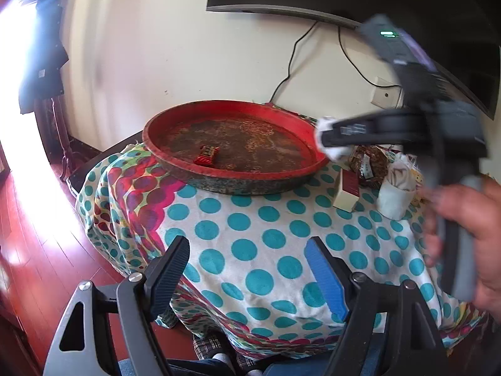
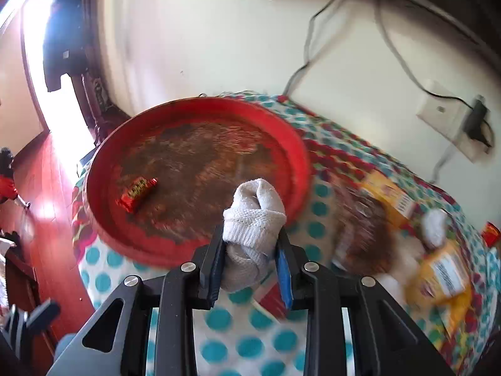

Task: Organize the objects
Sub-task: 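Place the white rolled sock into the red tray and open the right gripper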

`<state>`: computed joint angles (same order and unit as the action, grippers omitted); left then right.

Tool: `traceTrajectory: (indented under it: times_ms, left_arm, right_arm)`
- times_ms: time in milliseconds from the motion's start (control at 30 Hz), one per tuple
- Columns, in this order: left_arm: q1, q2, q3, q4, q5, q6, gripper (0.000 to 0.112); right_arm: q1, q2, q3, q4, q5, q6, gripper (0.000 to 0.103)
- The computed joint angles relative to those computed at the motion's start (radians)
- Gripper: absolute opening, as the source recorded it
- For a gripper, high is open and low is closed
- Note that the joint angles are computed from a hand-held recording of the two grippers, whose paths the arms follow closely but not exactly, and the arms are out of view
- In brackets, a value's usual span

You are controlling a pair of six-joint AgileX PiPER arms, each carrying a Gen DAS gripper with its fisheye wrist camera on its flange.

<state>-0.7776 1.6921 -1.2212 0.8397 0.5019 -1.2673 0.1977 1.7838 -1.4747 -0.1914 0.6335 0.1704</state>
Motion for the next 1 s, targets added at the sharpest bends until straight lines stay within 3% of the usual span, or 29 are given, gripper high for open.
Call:
traceTrajectory:
  times_ms: [467, 1000]
  left_arm:
    - [0.097, 0.005, 0.006, -0.174, -0.041, 0.095, 0.079]
    - [0.101, 0.011, 0.001, -0.191, -0.04, 0.12, 0.079]
  right_arm:
    - [0.086, 0.347, -0.429, -0.032, 0.185, 0.049, 0.028]
    - [0.101, 0.456, -0.565, -0.04, 0.231, 0.049, 0.029]
